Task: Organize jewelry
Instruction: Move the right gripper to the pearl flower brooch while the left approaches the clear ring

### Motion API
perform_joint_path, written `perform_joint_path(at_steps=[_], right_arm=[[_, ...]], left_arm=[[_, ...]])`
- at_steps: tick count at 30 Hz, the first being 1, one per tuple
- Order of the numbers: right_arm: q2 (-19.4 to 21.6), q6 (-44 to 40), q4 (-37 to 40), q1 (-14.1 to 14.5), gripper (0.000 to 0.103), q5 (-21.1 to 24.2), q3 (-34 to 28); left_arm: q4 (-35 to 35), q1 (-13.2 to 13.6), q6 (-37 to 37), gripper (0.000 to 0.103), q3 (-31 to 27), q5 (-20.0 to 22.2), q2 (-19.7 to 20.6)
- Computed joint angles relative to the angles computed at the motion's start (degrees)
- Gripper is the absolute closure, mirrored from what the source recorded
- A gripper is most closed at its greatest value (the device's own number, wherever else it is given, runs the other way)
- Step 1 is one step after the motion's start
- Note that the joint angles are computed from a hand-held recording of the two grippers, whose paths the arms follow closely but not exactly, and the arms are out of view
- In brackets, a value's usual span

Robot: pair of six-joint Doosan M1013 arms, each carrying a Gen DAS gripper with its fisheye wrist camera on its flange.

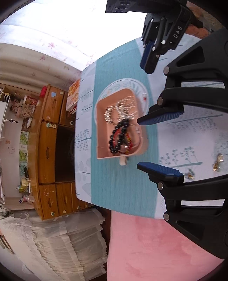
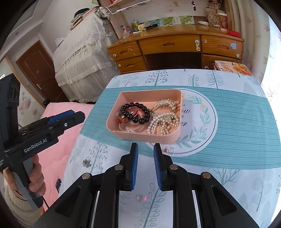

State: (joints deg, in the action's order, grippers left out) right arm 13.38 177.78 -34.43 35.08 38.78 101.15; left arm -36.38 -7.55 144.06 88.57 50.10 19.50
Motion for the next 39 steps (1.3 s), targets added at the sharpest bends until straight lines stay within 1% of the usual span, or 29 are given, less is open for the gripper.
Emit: perform_joint_path(at_steps=[2, 4, 5, 8, 9, 11, 13, 18, 21, 24, 27, 30, 33, 35, 39], right_arm=[[-0.11, 0.62, -0.61, 1.22, 0.085, 0.43, -0.15], [-0.17, 0.89, -0.85, 2.28, 0.085, 0.75, -0.31], [-0.12, 0.99, -0.91, 2.98, 0.084, 0.78, -0.44], [0.14, 1.48, -1.5, 4.62, 0.079, 0.82, -0.9], [0.3, 1.83, -1.93, 5.28, 0.077, 0.91, -1.12], [0.66, 2.51, -2.81, 6.34, 0.075, 0.76, -1.48], [1.21, 2.71, -2.91, 7.26, 0.075, 0.29, -1.93], [3.02, 1.53, -2.06, 8.74, 0.075, -1.68, -3.02], [5.24, -2.31, -0.04, 9.64, 0.075, -2.27, -4.81], [7.57, -6.68, 1.96, 10.24, 0.075, -2.99, -6.65], [10.03, -11.79, 4.36, 10.67, 0.075, -3.65, -8.78], [12.2, -16.9, 6.94, 10.88, 0.074, -3.67, -10.6], [13.97, -20.33, 7.92, 11.05, 0.074, -3.15, -12.09], [15.05, -22.13, 7.89, 11.36, 0.074, -2.07, -13.16], [16.14, -25.3, 9.01, 11.24, 0.074, -2.15, -13.96]], left_arm=[[1.21, 1.21, 0.36, 0.063, 0.58, 1.57, -0.58], [2.17, 2.25, 1.25, 0.063, 1.59, 1.98, -1.26], [2.58, 2.79, 1.99, 0.063, 2.24, 1.76, -1.62], [2.21, 4.43, 4.61, 0.063, 4.54, 0.19, -2.73], [1.79, 5.33, 6.11, 0.063, 5.4, -0.2, -3.07], [1.16, 6.78, 8.12, 0.063, 6.53, -0.19, -3.22], [0.75, 8.15, 9.64, 0.063, 7.13, 0.88, -2.91], [-0.51, 11.63, 13.34, 0.063, 9.38, 1.96, -2.41], [-0.83, 12.66, 15.1, 0.063, 10.98, 1.3, -2.45], [-1.31, 13.16, 18.03, 0.063, 13.3, -1.49, -3.0], [-2.68, 13.39, 20.82, 0.063, 14.73, -2.62, -3.25], [-4.49, 13.85, 22.9, 0.063, 15.63, -2.44, -3.25], [-6.03, 14.25, 24.04, 0.063, 16.09, -2.16, -3.21], [-6.54, 14.48, 23.96, 0.063, 16.08, -1.64, -2.91], [-6.91, 14.9, 22.5, 0.063, 15.7, -0.98, -2.11]])
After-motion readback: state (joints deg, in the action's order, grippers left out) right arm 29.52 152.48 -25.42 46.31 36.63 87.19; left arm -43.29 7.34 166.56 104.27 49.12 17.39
